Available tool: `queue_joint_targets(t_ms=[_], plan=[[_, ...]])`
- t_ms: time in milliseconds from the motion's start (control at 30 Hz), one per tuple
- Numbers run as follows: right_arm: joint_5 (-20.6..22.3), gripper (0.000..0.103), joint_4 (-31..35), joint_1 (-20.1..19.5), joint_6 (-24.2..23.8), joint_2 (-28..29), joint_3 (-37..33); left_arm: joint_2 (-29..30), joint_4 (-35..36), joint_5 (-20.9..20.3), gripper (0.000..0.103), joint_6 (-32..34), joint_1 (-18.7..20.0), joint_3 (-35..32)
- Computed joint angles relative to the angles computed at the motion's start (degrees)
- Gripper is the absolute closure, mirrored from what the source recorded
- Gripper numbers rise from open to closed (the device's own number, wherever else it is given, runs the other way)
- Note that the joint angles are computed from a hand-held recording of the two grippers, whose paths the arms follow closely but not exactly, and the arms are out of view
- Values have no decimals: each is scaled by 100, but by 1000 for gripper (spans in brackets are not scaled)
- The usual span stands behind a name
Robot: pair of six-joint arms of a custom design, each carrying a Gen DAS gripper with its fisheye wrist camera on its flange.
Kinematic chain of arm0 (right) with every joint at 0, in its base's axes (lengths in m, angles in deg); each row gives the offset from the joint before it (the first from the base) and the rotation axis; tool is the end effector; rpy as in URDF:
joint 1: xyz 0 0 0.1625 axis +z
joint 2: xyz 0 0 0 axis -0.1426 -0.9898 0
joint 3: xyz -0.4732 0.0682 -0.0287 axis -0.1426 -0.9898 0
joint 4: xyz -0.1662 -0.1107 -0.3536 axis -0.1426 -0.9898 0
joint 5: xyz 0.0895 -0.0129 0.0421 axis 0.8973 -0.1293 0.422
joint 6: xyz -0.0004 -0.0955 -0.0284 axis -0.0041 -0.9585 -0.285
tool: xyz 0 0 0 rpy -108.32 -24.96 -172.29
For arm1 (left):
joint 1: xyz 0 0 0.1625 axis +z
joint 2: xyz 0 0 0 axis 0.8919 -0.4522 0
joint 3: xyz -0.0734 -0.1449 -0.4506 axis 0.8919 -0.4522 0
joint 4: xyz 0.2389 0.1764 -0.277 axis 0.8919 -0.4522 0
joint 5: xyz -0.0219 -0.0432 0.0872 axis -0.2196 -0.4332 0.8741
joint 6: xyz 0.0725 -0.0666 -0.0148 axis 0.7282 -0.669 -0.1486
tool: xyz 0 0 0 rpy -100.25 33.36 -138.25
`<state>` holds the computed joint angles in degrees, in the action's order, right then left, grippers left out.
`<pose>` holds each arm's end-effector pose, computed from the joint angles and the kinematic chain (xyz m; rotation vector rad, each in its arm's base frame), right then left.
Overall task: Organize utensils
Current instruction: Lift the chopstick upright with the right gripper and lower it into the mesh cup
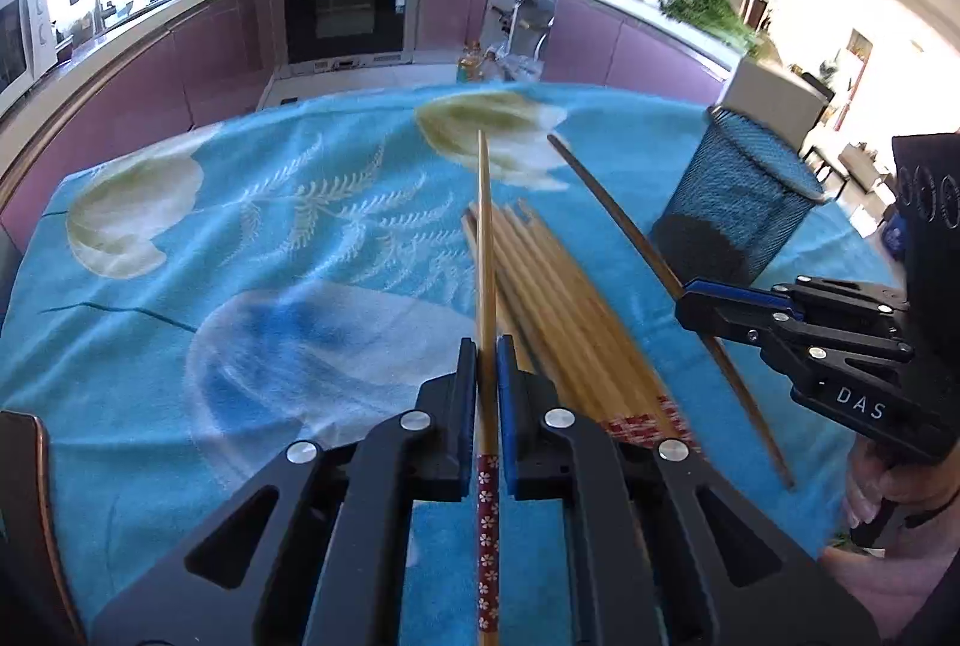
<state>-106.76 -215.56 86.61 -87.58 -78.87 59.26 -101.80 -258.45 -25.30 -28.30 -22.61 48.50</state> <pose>0.0296 -0.5323 0.3070 0.9327 -2.6593 0.6736 -0.3099 -0.5357 -0.0091 0.4627 2.4283 -0.8508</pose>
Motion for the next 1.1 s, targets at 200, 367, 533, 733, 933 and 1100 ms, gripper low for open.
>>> queue_joint_targets(t_ms=[200, 367, 533, 733, 933, 1100], plan=[[681, 97, 222, -128, -162, -486, 74, -253, -728, -194, 96, 468, -278, 217], [1162, 97, 247, -258, -181, -774, 104, -420, -1254, -363, 96, 789, -503, 320], [1559, 97, 233, -310, -212, -939, -10, -426, -1816, -485, 96, 1181, -655, 198], [1816, 97, 255, -262, -263, -1032, -281, -75, -2334, -747, 96, 1594, -577, -472], [1831, 97, 102, -168, -299, -973, -610, 429, -2509, -1020, 96, 1960, -442, -1452], [1751, 97, -200, -96, -295, -798, -812, 905, -2149, -1056, 96, 2038, -328, -2314]])
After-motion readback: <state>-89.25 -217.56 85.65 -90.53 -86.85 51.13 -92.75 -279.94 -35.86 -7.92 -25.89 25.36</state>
